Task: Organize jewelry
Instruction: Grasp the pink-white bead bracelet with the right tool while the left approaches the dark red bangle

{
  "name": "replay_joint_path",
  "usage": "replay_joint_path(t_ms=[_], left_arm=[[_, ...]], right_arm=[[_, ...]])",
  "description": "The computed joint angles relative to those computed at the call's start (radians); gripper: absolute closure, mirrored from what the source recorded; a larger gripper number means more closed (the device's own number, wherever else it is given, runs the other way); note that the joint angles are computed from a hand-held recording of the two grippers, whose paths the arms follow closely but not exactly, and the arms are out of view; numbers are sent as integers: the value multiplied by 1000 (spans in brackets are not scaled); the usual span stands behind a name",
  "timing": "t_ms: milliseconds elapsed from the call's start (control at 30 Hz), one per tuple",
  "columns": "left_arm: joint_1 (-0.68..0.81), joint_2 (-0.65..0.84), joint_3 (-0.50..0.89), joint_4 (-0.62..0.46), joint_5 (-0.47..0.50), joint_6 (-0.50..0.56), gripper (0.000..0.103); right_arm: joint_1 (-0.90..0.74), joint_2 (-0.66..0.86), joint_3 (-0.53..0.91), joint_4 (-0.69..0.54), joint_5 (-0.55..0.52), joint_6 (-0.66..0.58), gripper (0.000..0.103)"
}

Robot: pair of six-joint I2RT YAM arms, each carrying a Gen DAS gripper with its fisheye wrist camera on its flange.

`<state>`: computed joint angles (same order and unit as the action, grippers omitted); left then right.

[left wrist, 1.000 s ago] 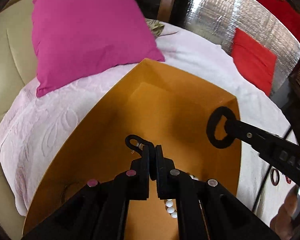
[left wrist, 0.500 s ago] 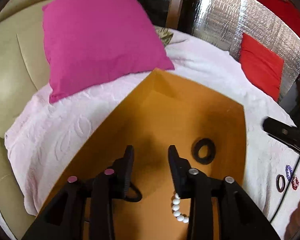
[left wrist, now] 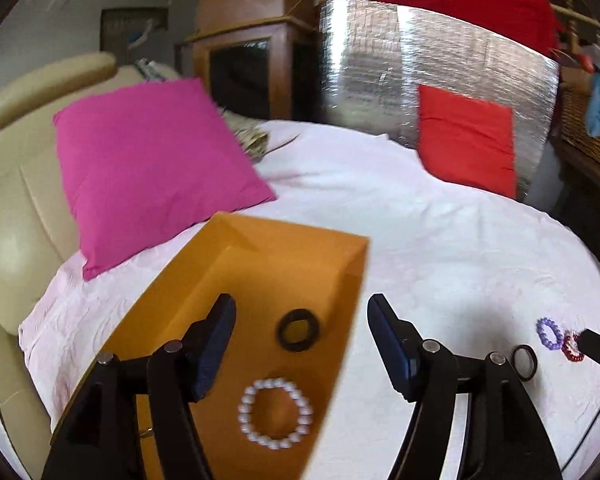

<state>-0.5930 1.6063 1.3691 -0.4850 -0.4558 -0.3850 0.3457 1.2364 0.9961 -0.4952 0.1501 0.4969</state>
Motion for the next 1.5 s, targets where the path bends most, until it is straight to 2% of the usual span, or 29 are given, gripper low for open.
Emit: replay_joint_path(t_ms=[133, 233, 367, 533, 767, 933, 1133, 1300, 1500], left_arm=[[-59, 34, 29, 16, -39, 19, 33], [-97, 72, 63, 12, -65, 28, 33], [-133, 130, 118, -2, -88, 45, 33], [-164, 199, 189, -26, -91, 41, 33], [-213, 286, 273, -54, -108, 59, 33], [-244, 341, 327, -89, -77, 62, 32], [-279, 420, 412, -146, 8, 86, 32], [-290, 466, 457, -193, 49, 88, 32], [-306, 488, 473, -218, 62, 95, 32]], right_arm=[[-82, -150, -121, 6, -1, -4, 55], [-203, -210, -180, 15, -80, -17, 55], [-396, -227, -211, 10, -227, -30, 55], [-562, -211, -211, -19, -358, -57, 55], [-734, -181, -207, -49, -470, -102, 55], [-826, -169, -202, -71, -512, -138, 55], [-930, -140, -198, -81, -597, -160, 55], [-948, -100, -188, -81, -636, -174, 56], [-928, -9, -174, -13, -656, -139, 64]])
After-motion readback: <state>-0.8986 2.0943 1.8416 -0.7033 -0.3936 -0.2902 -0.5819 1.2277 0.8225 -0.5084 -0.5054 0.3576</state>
